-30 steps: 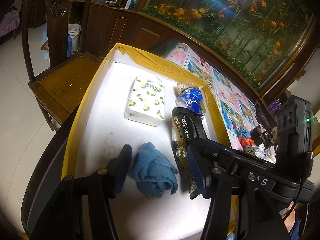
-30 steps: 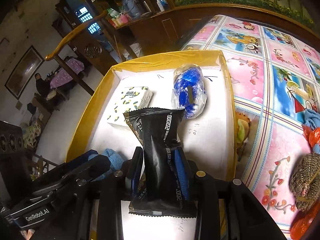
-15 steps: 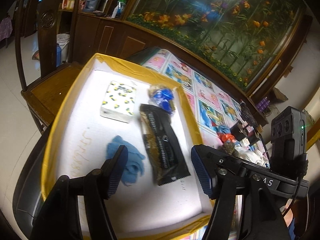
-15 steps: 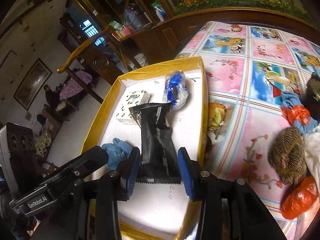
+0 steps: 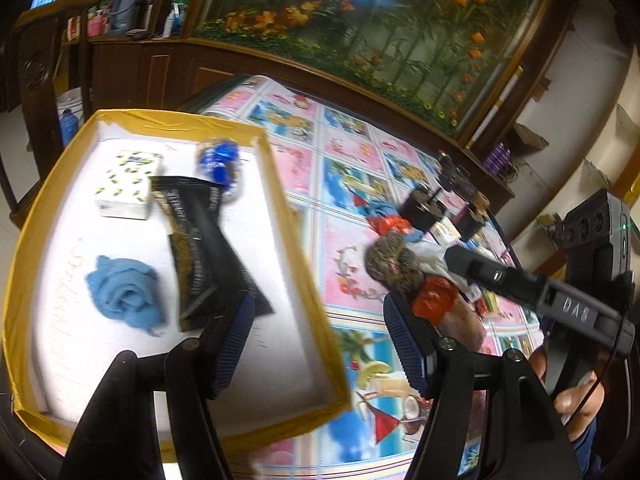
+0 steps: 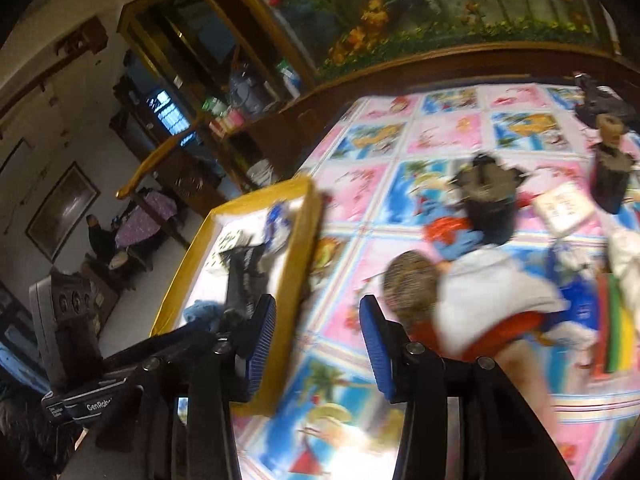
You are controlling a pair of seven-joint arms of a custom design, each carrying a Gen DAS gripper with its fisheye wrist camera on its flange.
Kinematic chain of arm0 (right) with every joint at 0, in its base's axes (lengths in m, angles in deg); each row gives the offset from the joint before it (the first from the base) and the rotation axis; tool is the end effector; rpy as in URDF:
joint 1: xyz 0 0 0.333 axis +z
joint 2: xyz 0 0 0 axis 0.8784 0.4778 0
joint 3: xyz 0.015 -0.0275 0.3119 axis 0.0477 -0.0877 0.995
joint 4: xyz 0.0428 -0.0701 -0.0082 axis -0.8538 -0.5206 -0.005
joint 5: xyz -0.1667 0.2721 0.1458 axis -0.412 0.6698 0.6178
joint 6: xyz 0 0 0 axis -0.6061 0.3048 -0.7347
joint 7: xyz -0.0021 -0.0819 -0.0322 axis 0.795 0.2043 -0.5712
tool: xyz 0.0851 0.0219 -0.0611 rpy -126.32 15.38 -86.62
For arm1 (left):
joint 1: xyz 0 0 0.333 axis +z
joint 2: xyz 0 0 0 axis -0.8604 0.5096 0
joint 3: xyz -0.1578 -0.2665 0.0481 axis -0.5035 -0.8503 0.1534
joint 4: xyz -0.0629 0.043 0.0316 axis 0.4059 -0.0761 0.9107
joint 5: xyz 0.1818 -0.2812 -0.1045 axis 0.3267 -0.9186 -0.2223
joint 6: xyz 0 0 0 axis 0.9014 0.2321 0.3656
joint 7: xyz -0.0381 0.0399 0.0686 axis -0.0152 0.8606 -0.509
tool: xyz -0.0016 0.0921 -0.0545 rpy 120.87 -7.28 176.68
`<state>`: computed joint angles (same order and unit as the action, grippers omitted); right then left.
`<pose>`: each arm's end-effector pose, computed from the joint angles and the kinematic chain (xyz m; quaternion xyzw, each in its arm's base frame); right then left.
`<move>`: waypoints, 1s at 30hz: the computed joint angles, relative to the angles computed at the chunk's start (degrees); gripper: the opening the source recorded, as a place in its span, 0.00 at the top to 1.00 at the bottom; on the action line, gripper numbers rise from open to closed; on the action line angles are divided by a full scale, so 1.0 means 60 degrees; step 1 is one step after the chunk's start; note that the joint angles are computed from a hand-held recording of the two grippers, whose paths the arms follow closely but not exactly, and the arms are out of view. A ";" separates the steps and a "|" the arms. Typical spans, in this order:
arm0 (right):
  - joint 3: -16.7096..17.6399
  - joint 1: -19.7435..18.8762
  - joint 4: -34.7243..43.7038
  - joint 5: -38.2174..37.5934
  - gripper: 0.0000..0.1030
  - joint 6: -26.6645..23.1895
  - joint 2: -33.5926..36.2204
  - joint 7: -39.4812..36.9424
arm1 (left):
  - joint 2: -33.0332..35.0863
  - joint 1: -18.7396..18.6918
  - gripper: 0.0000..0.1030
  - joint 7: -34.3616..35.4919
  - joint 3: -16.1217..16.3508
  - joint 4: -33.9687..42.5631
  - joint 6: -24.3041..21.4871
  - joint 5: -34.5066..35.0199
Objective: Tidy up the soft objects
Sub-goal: 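Grasp the pink tissue pack with the left gripper while the right grasps the white cloth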
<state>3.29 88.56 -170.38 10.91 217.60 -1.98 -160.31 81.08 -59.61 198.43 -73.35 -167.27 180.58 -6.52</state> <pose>0.4576 0.3462 0.5265 -0.5043 0.7325 -0.1663 0.4259 0.5463 -0.0752 0.5280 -0.4762 0.7779 -0.4100 0.0068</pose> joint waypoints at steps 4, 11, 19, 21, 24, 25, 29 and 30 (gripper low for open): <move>0.0081 -0.0457 -0.1475 -0.1277 0.49 -0.0632 -0.1569 0.1615 | -0.0327 -0.0294 0.35 0.0119 -0.0189 -0.0359 -0.0023 0.0187; 0.0908 -0.1728 -0.3619 -0.2030 0.45 -0.2332 -0.3729 0.2982 | -0.0749 -0.1057 0.35 0.0179 -0.0432 -0.1019 -0.0080 0.0480; 0.1034 -0.2906 -0.4763 -0.1917 0.45 -0.1012 -0.4421 0.4201 | -0.0435 -0.1940 0.22 -0.1269 -0.0892 -0.1046 0.0092 0.1035; 0.1285 -0.3031 -0.4761 -0.1884 0.45 -0.1272 -0.4557 0.4182 | -0.0239 -0.2159 0.16 -0.2463 -0.1129 -0.0952 0.0643 0.1802; 0.1426 -0.3172 -0.4880 -0.1978 0.45 -0.1214 -0.4755 0.4408 | 0.0023 -0.2421 0.16 -0.4066 -0.1321 -0.0792 0.1103 0.2960; 0.1445 -0.3214 -0.4902 -0.2008 0.45 -0.1158 -0.4777 0.4492 | 0.0138 -0.2505 0.16 -0.4479 -0.1375 -0.0723 0.1199 0.3247; 0.1526 -0.3303 -0.4928 -0.1990 0.45 -0.1142 -0.4813 0.4545 | 0.0636 -0.2830 0.16 -0.5814 -0.1567 -0.0571 0.2005 0.4670; 0.1544 -0.3306 -0.4943 -0.1949 0.45 -0.1175 -0.4842 0.4547 | 0.0671 -0.2921 0.16 -0.5957 -0.1600 -0.0666 0.2475 0.5174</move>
